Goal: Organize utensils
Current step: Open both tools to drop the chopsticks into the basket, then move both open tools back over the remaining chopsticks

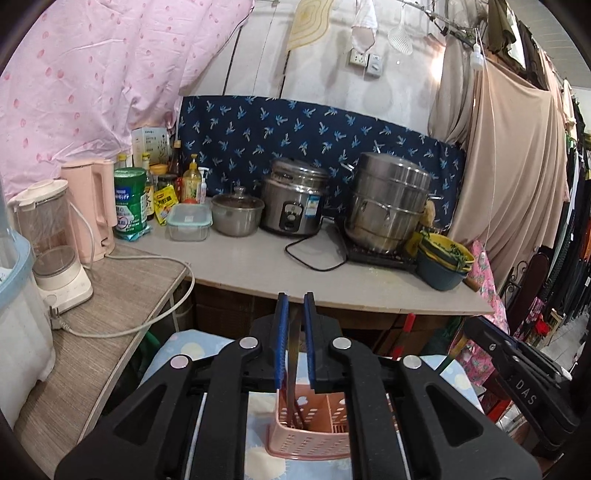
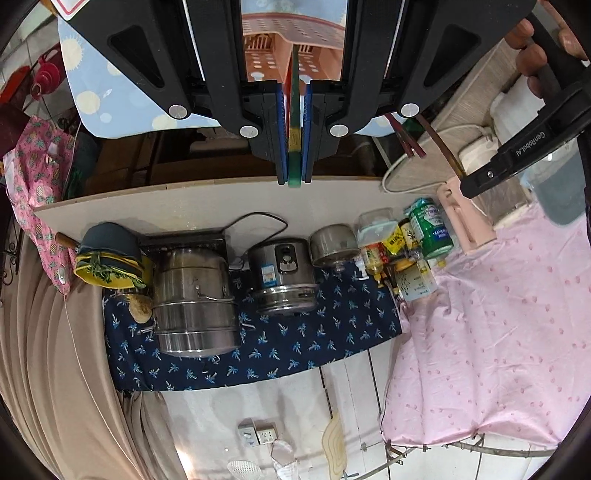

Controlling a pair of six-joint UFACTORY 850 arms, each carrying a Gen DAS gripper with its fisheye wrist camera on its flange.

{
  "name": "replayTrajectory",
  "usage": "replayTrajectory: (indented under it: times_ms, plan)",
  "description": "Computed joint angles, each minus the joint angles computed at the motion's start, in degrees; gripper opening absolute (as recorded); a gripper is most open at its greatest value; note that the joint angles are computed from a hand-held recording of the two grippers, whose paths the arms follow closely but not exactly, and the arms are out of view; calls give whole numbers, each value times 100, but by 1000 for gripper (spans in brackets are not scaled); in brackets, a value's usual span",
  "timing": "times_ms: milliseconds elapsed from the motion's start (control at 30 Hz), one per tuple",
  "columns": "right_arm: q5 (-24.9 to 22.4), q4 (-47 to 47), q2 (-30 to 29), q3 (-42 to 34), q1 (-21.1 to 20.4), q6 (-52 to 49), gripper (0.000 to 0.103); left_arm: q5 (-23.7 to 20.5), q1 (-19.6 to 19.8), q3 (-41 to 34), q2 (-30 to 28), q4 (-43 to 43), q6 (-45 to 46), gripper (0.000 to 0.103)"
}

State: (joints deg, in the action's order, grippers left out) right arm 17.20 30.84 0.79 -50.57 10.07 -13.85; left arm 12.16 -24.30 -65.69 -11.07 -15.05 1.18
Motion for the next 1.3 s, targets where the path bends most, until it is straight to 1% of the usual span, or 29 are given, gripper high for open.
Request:
replayTrajectory:
  times_ms: [33,67,100,167,200,400,567,600,667,800,867,933,1033,1100,1233,1300]
  plan:
    - [12,157,-8,6,12,-154,15,-6,10,14,-6,13,-24,16]
    - [37,183,12,41,16,-169,19,13,7,49,2,-203,177,20]
    - [66,198,54,94,22,-172,23,15,12,57,2,-305,272,26]
    - [98,233,119,149,27,-185,26,80,3,145,59,-568,501,36]
    - [105,234,177,192,27,-180,29,109,1,196,98,-607,539,36]
    - [199,485,508,485,111,-438,34,98,-4,471,333,-693,661,36]
    - [240,976,874,849,277,-929,37,93,-39,864,640,-989,1001,36]
    - [232,1077,965,943,306,-1021,38,90,-45,944,696,-940,959,36]
    - [230,1372,1153,1144,398,-1295,38,93,-65,1163,846,-1142,1188,36]
    - [292,2123,1535,1576,637,-1933,39,78,-127,1602,1124,-1535,1636,36]
    - [300,2488,1760,1824,769,-2174,39,57,-154,1853,1281,-1539,1647,36]
    - [324,2855,1966,2052,920,-2414,39,74,-204,2121,1449,-1814,1930,36]
    - [461,3639,2250,2364,1222,-3010,39,6,-250,2462,1678,-1829,1926,36]
    - [469,4014,2430,2548,1370,-3272,39,-5,-309,2656,1819,-2118,2216,36]
    - [599,4937,2777,2903,1733,-3932,39,-73,-380,3047,2122,-2214,2288,36]
    - [715,5373,2919,3054,1926,-4250,39,-78,-428,3228,2253,-2418,2476,36]
